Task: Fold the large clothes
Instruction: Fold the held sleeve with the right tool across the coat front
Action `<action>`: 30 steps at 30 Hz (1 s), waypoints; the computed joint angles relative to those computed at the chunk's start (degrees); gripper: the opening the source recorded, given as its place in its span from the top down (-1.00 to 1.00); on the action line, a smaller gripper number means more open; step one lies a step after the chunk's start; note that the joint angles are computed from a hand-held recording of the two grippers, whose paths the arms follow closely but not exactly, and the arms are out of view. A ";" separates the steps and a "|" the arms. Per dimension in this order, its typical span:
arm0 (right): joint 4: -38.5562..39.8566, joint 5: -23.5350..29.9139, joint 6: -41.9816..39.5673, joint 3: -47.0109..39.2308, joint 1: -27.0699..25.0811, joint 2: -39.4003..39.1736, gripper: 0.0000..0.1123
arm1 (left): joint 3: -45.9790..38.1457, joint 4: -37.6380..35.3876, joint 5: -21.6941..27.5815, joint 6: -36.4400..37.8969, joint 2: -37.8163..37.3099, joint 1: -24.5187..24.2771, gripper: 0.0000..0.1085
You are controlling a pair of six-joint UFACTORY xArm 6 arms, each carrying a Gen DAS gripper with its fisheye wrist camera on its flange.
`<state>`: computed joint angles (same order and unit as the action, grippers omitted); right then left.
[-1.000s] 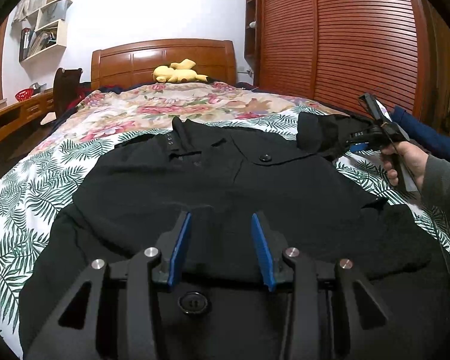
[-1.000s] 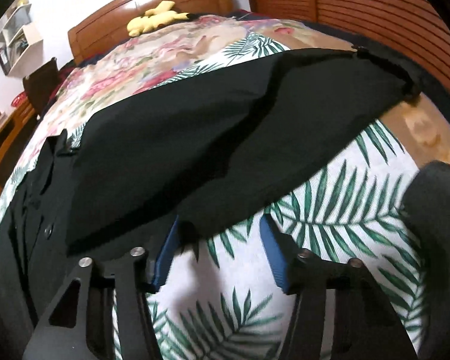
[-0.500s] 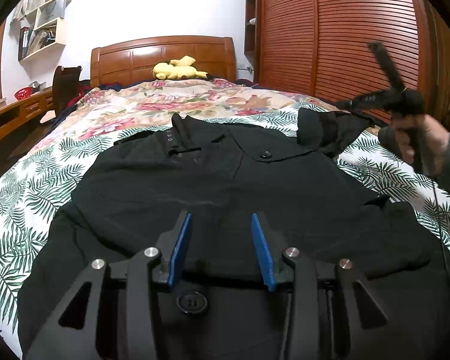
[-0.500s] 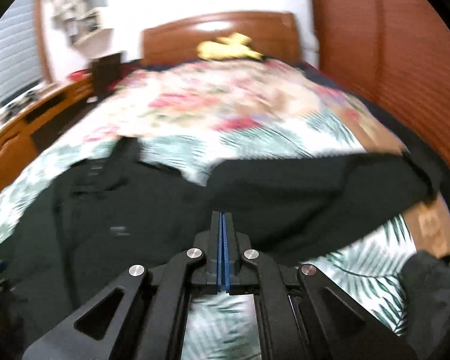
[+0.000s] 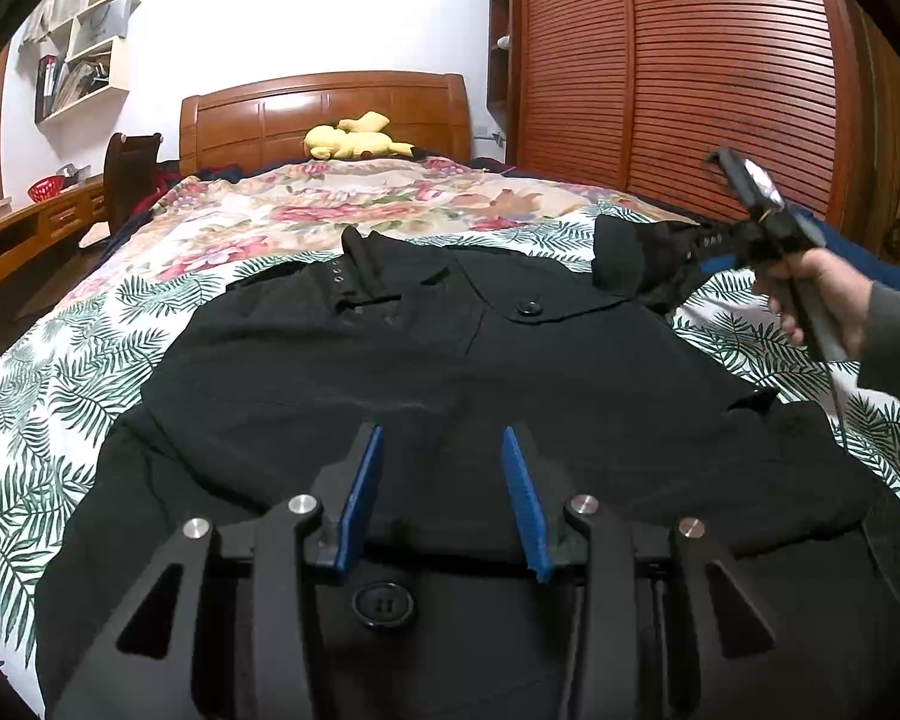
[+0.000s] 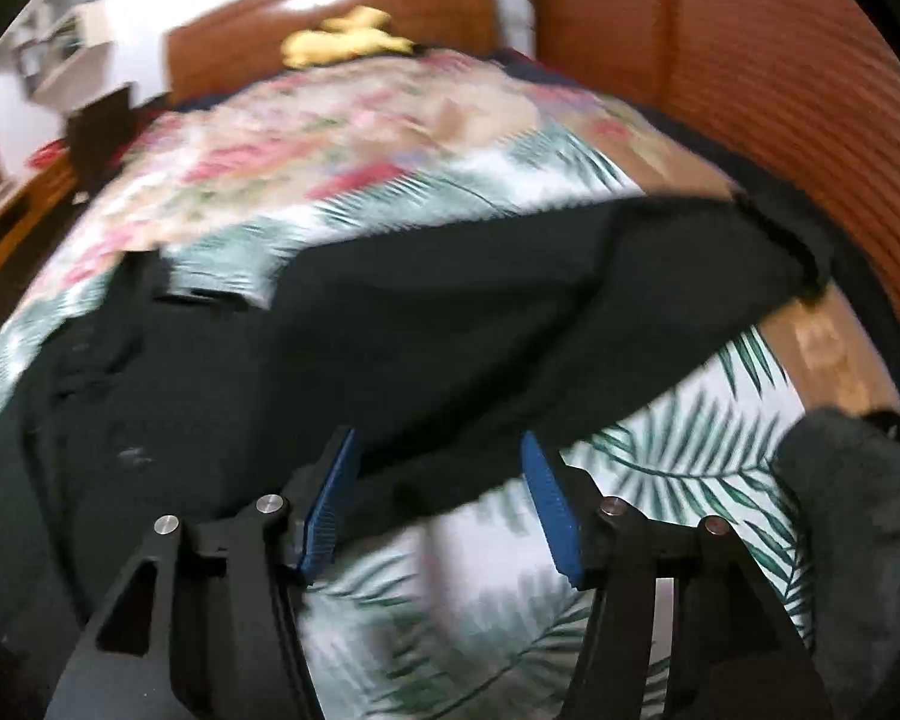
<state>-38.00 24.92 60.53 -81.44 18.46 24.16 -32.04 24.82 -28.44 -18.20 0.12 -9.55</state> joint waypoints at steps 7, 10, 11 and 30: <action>5.53 -3.98 0.85 0.30 -4.06 3.08 0.33 | -1.06 3.34 0.81 -2.85 0.49 0.88 0.27; 7.30 -5.31 -1.51 -0.45 -4.62 3.83 0.95 | -0.97 3.43 0.83 -2.92 0.40 0.85 0.27; 6.09 -5.55 -1.56 -0.62 -4.63 3.72 0.97 | -0.97 3.43 0.83 -2.92 0.40 0.85 0.27; 9.78 -9.96 -24.29 2.44 18.06 -6.19 1.00 | -0.32 2.53 0.28 -2.24 0.08 0.78 0.27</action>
<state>-28.21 14.96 36.25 -79.00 36.52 17.96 -32.36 27.35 -28.16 -20.44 0.20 -8.77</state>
